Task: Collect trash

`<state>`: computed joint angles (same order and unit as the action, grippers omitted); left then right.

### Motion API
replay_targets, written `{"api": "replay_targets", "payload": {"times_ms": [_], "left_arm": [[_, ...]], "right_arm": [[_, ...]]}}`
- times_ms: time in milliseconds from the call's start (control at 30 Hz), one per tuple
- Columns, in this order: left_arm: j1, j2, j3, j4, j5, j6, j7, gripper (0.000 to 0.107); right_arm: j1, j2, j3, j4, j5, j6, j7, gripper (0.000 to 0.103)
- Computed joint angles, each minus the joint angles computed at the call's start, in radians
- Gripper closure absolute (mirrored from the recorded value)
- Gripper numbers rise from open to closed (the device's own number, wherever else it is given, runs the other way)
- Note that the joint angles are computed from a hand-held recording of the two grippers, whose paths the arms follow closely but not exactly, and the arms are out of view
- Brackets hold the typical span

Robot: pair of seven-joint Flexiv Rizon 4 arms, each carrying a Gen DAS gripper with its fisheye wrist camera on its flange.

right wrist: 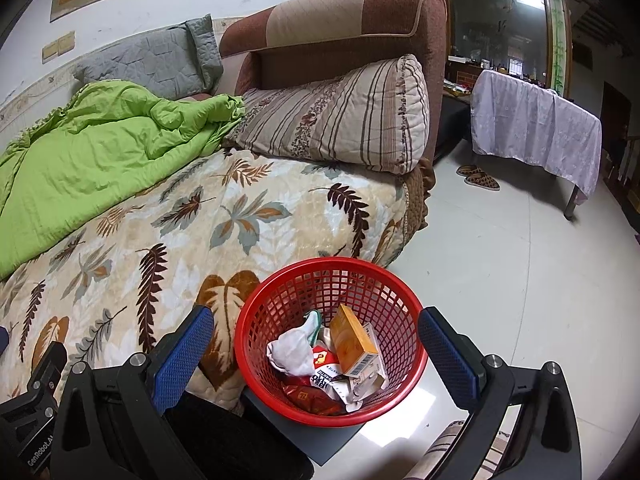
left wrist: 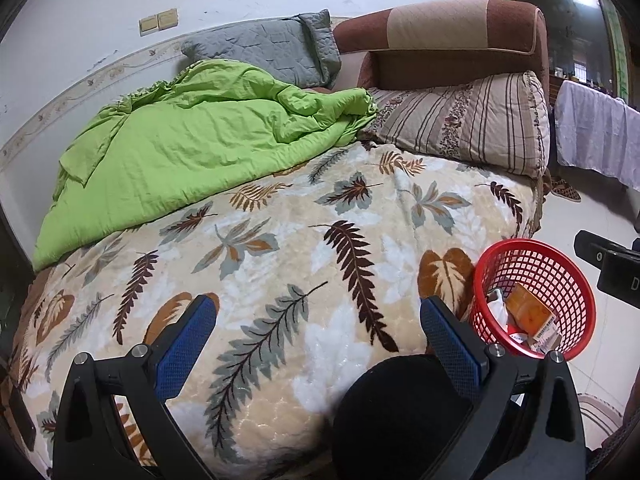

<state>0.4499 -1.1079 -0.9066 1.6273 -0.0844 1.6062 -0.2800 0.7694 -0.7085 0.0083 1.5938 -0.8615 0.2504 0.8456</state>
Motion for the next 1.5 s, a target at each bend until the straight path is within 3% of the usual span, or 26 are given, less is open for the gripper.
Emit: {"api": "replay_targets", "payload": {"times_ms": [1500], "left_arm": [[0.001,-0.006,-0.004,-0.006,-0.003,-0.001,-0.006,0.005]], "right_arm": [[-0.005,-0.009,-0.002,0.000,0.010,0.026,-0.003,0.000]]}}
